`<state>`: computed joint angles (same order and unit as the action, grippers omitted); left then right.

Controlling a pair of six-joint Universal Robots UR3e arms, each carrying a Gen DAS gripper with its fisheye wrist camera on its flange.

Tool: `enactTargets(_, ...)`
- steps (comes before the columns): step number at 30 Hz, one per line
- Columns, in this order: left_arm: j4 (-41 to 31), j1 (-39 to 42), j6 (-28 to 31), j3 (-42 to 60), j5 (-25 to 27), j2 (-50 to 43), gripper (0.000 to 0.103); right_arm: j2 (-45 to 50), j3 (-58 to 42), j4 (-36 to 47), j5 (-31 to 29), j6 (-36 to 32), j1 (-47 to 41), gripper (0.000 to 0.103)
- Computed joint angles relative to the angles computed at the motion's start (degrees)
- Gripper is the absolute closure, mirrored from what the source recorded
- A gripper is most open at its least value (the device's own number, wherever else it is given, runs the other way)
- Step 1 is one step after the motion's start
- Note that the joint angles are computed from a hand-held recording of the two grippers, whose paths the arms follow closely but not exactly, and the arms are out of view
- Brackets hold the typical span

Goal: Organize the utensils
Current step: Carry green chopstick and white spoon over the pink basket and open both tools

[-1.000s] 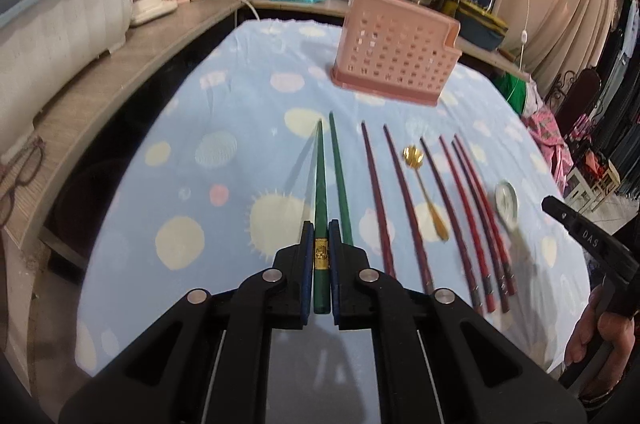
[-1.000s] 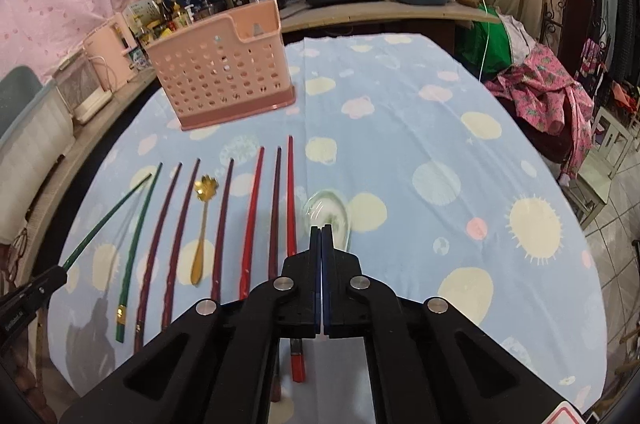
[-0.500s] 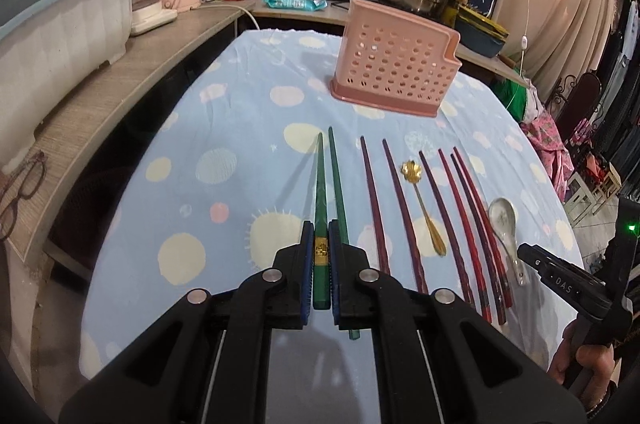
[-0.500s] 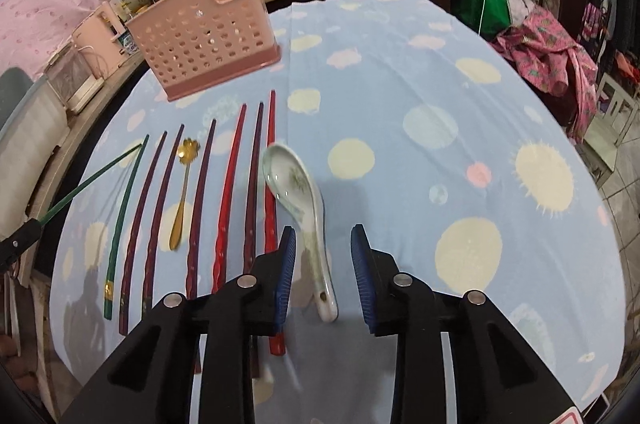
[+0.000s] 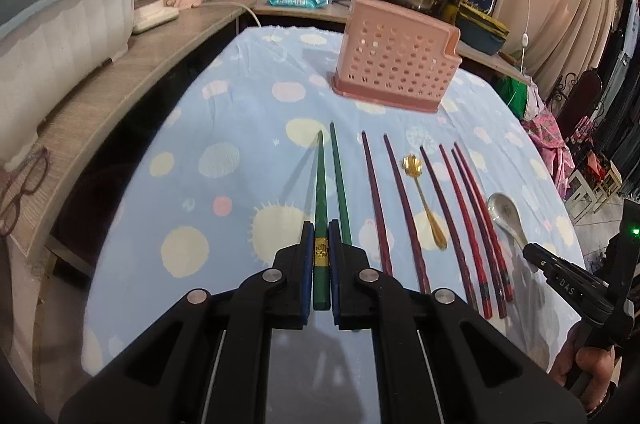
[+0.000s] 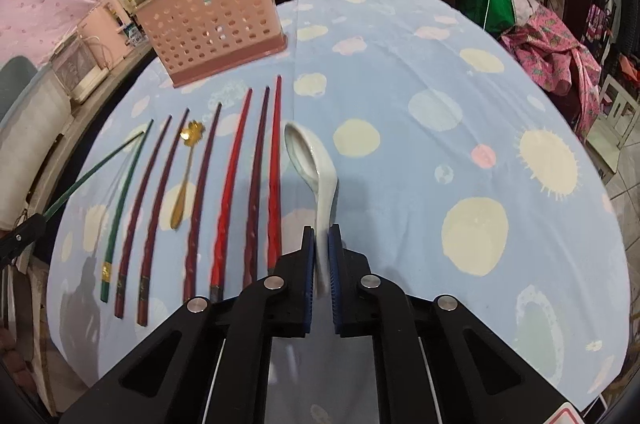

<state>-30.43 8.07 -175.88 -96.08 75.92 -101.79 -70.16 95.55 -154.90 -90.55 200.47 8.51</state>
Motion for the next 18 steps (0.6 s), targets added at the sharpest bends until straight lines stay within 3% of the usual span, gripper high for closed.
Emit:
enactTargets(4, 1.0, 0.1, -0.3, 4.6, 0.2, -1.4, 0.096, -0.2, -4.9, 1.5, -1.3, -1.3, -0.2, 0.096)
enactTargets(10, -0.7, 0.1, -2.3, 19.5, 0.0, -8.5, 0.096, 3.4, -15.8, 4.6, -1.9, -3.6, -1.0, 0.096)
enactTargets(18, -9.7, -0.8, -3.7, 50.0, -0.7, -21.9, 0.096, 11.1, -34.7, 10.1, 0.4, -5.4, -2.4, 0.096)
